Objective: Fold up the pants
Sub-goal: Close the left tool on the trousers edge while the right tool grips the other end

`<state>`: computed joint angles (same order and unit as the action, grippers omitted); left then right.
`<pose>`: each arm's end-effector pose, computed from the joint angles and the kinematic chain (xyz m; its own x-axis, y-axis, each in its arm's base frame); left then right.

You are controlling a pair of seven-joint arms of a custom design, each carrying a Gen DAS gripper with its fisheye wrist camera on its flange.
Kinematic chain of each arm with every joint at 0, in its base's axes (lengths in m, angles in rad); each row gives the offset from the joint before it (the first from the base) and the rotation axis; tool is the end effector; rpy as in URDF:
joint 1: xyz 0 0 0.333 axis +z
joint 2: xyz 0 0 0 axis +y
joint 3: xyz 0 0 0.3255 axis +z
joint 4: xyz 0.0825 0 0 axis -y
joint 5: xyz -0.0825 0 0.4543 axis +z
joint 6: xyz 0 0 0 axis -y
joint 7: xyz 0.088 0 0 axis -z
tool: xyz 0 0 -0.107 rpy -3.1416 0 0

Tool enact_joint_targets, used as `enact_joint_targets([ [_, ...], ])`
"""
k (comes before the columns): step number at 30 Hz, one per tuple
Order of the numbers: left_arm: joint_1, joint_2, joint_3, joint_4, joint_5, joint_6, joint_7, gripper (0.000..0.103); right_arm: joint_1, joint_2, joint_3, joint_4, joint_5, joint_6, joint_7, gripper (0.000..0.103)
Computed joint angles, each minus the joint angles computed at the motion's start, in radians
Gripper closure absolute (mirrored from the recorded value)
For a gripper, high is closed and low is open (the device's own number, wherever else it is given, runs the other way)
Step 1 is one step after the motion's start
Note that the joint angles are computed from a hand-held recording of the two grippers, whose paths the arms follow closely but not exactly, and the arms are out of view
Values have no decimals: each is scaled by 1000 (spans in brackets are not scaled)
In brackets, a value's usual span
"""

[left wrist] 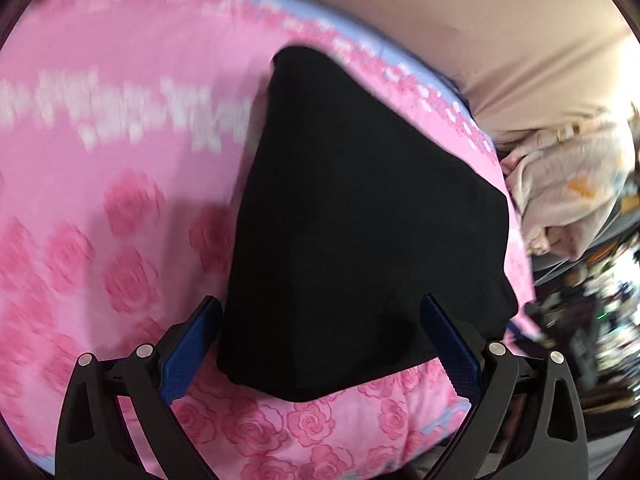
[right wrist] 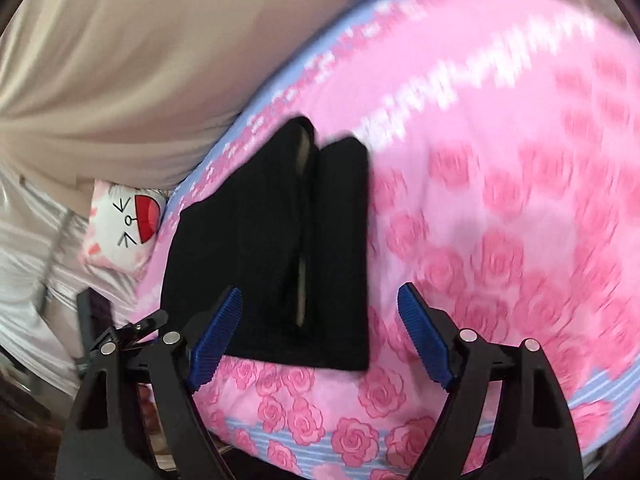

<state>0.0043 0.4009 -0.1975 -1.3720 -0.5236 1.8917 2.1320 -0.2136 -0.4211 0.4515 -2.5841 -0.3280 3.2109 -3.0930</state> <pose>0.7492 -0.1584 0.5117 -0.5738 -0.6958 0.4320 -0.8174 0.4528 -0.3563 0.4832 0.1567 0.4704 -0.4149 -0.5102 -0.7534 -0.3447 0.8544 -0.3888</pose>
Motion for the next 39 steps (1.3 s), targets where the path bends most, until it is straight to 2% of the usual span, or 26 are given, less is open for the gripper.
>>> enact_joint_targets([
  [1, -1, 2, 4, 4, -15, -2, 5, 6, 7, 0, -8, 6, -34, -12, 17, 24],
  [3, 3, 6, -6, 10, -11, -22, 10, 6, -21, 18, 29, 22, -18, 13, -7, 13],
  [5, -11, 1, -5, 2, 11, -13, 9, 6, -5, 67, 6, 33, -8, 113, -31, 12],
  [6, -18, -1, -5, 0, 21, -7, 12, 6, -15, 85, 15, 48, 3, 119, -44, 9],
  [7, -25, -6, -5, -8, 33, 5, 17, 6, -26, 93, 27, 60, 15, 105, -59, 8],
  [9, -38, -6, -3, -7, 52, 20, 12, 6, 1, 125, 1, 94, 23, 74, -99, 6],
  [12, -58, 17, -4, 28, 81, 12, -15, 6, -16, 170, 15, 134, 50, 68, -144, 5],
  [13, -59, 26, -3, 41, 89, 6, -17, 6, -38, 189, 36, 154, 58, 62, -156, 5],
  [14, -65, 35, -4, 55, 100, 2, -22, 6, -27, 198, 23, 159, 60, 65, -168, 5],
  [15, -69, 44, -4, 68, 110, -2, -26, 6, -42, 208, 36, 169, 67, 67, -183, 5],
  [17, -82, 60, -5, 92, 136, -5, -25, 6, -122, 220, 112, 186, 74, 70, -198, 5],
  [19, -87, 68, -11, 100, 147, 1, -4, 6, -247, 208, 237, 197, 64, 47, -201, 5],
  [20, -88, 68, -14, 95, 147, 13, 9, 6, -312, 197, 299, 210, 41, 15, -186, 11],
  [21, -86, 62, -17, 83, 142, 27, 21, 7, -350, 183, 335, 215, 20, -16, -162, 23],
  [22, -84, 51, -16, 61, 138, 53, 31, 10, -362, 175, 345, 216, 7, -35, -142, 33],
  [23, -82, 34, -13, 33, 136, 89, 37, 23, -359, 180, 337, 207, 1, -14, -125, 46],
  [24, -75, 33, -16, 30, 120, 89, 44, 38, -355, 190, 325, 191, -2, 42, -103, 50],
  [26, -58, 60, -20, 71, 81, 41, 28, 55, -341, 187, 309, 182, -10, 48, -103, 54],
  [27, -55, 64, -20, 80, 75, 36, 23, 64, -351, 179, 320, 183, -10, 50, -100, 56],
  [29, -53, 43, -21, 62, 73, 56, 41, 71, -380, 155, 351, 184, -5, 59, -98, 58],
  [31, -50, 4, -24, 18, 63, 95, 77, 74, -364, 132, 337, 183, 1, 58, -114, 60],
  [33, -39, -24, -26, -2, 35, 95, 105, 77, -299, 100, 281, 174, 3, 48, -131, 60],
  [37, -11, -50, -16, -6, -10, -19, 128, 77, -115, 82, 123, 138, -3, 5, -154, 60],
  [38, -16, -51, -10, -18, 4, -22, 129, 75, -71, 104, 84, 131, 1, -4, -148, 60],
  [39, -22, -54, -5, -37, 19, -4, 132, 67, -57, 126, 72, 130, 1, -7, -131, 57],
])
